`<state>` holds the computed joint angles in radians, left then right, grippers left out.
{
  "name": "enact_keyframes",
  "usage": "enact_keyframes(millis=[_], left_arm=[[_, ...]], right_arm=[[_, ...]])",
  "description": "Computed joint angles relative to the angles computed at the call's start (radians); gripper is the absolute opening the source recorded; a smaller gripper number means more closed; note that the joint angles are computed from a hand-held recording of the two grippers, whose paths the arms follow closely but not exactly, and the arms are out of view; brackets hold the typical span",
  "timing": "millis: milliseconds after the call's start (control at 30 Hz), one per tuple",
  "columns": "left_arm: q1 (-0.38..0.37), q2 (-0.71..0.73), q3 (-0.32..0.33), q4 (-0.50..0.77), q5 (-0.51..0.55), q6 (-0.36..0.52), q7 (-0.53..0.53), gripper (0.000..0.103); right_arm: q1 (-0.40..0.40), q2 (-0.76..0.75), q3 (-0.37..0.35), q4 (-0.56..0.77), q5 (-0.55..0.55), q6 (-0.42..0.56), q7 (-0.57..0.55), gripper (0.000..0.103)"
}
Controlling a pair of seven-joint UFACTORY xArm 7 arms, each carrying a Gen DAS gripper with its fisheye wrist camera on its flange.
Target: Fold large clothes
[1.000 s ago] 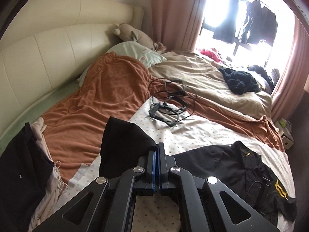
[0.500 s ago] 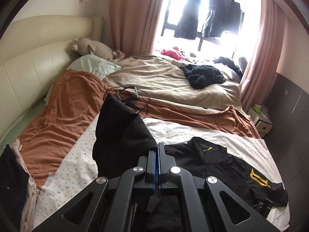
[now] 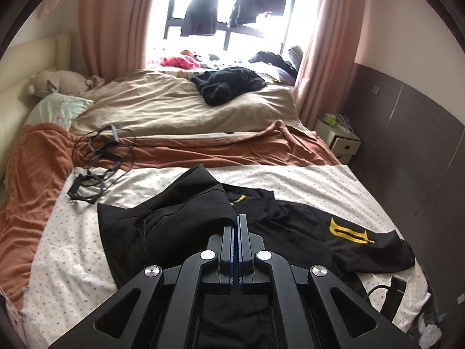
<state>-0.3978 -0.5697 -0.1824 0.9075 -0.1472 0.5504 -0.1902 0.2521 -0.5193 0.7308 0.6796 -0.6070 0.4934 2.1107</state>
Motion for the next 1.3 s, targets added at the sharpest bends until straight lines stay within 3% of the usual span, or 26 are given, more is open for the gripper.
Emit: enact_keyframes(millis=[267,333,400,467,500,533,567,600,667,800,900,1067,1167,1300], left_arm=[[-0.119,0.157,-0.007,0.015,-0.104,-0.092,0.051,0.001],[-0.133,0.202,-0.020,0.036,-0.117,-0.080,0.046,0.001],[-0.146,0.239,-0.024,0.049,-0.140,-0.031,0.033,0.010],[-0.195,0.249,0.011,0.029,-0.250,0.001,0.097,0.046],[-0.201,0.241,0.014,0.010,-0.282,-0.007,0.113,0.055],[-0.199,0.222,0.011,-0.018,-0.298,-0.021,0.114,0.072],[-0.196,0.203,0.010,-0.038,-0.308,-0.029,0.112,0.081],[-0.196,0.184,0.013,-0.057,-0.320,-0.037,0.115,0.083],[-0.193,0.130,0.026,-0.100,-0.340,-0.043,0.111,0.084],[-0.134,-0.012,0.018,-0.214,-0.310,-0.079,0.007,0.084],[-0.004,-0.143,-0.056,-0.296,-0.175,-0.080,-0.162,0.084],[0.046,-0.342,-0.033,-0.432,-0.113,-0.053,-0.320,0.084],[0.132,-0.460,-0.069,-0.496,-0.055,0.005,-0.464,0.084],[0.138,-0.529,-0.035,-0.557,-0.004,0.018,-0.518,0.084]], right_arm=[[0.038,-0.142,-0.053,-0.124,0.102,0.002,0.036,0.048],[0.038,-0.186,-0.053,-0.157,0.130,-0.010,0.054,0.048],[0.041,-0.237,-0.051,-0.192,0.159,-0.015,0.069,0.048],[0.041,-0.268,-0.046,-0.209,0.186,-0.003,0.068,0.048],[0.043,-0.279,-0.045,-0.215,0.199,0.006,0.065,0.048],[0.043,-0.285,-0.043,-0.218,0.209,0.010,0.061,0.048],[0.041,-0.290,-0.041,-0.222,0.218,0.011,0.060,0.048],[0.037,-0.292,-0.038,-0.225,0.225,0.005,0.060,0.048],[0.027,-0.286,-0.034,-0.225,0.232,-0.010,0.052,0.048],[-0.011,-0.219,-0.013,-0.179,0.218,-0.034,0.004,0.048],[-0.045,-0.159,0.009,-0.129,0.193,-0.040,-0.032,0.048],[-0.106,-0.041,0.063,-0.019,0.107,-0.032,-0.083,0.048],[-0.128,0.060,0.088,0.063,0.038,-0.014,-0.109,0.048],[-0.141,0.203,0.126,0.166,-0.075,0.042,-0.109,0.066]])
